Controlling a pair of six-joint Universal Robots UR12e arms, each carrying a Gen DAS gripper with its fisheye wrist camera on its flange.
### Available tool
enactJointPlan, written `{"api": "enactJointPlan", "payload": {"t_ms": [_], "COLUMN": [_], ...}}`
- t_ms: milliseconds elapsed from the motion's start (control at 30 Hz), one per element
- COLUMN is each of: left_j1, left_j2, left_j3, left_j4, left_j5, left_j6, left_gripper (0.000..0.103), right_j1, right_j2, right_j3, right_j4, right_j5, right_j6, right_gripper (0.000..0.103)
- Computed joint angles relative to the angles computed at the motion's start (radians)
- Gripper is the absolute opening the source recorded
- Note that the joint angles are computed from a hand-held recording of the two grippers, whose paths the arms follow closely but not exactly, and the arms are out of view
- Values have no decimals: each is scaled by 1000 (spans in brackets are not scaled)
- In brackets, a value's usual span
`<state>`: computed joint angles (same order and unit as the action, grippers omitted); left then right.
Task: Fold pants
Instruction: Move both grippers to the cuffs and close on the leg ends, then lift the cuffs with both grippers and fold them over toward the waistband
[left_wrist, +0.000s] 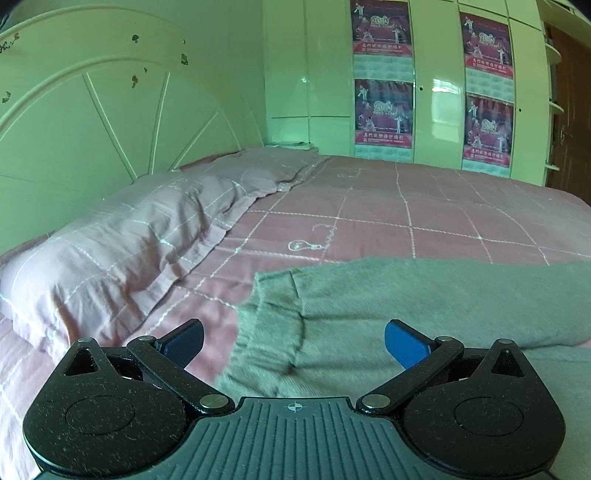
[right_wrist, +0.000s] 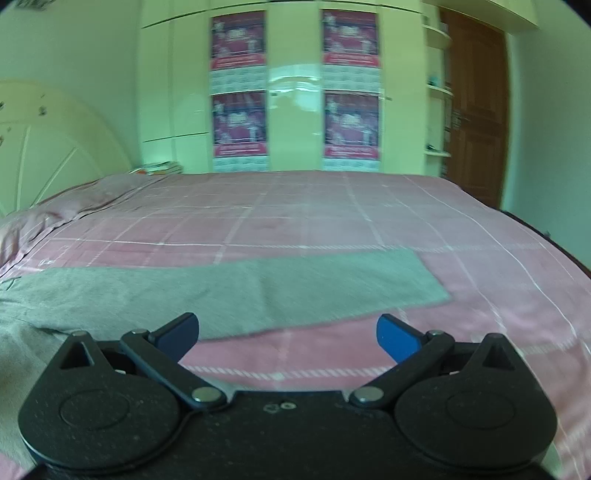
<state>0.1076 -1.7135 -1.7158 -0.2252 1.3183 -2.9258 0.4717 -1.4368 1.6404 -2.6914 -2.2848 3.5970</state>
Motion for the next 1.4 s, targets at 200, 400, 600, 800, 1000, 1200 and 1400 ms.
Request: {"api": "enactJointPlan", "payload": {"t_ms": [200, 400, 600, 800, 1000, 1200, 1400], "left_j1": [0, -4, -9, 2, 10, 16, 54], "left_j2": [-146, -273, -374, -428, -446, -440, -368], "left_j3": [192, 362, 518, 598, 630, 610, 481], "left_j4": [-151, -322, -510, -621, -695, -683, -412], "left_j5": [-44, -95, -145, -210, -249, -324, -446], "left_j6": [56, 135, 236, 281, 339, 392, 331], "left_gripper": [103, 103, 65, 73, 74, 32, 20], "right_j1": [-40, -88, -121, -144, -161, -161, -123], "right_j2": [155, 316, 437, 484, 518, 540, 468], "right_j3": [-205, -441, -614, -671, -725, -790, -716], "right_j4": [-9, 138, 286, 373, 464, 565, 464], "right_j5": [169, 367, 493, 572, 622, 665, 572], "right_j6": [-207, -359, -438, -508, -547, -562, -570], "right_gripper": [95, 67, 47, 45, 46, 0, 0]}}
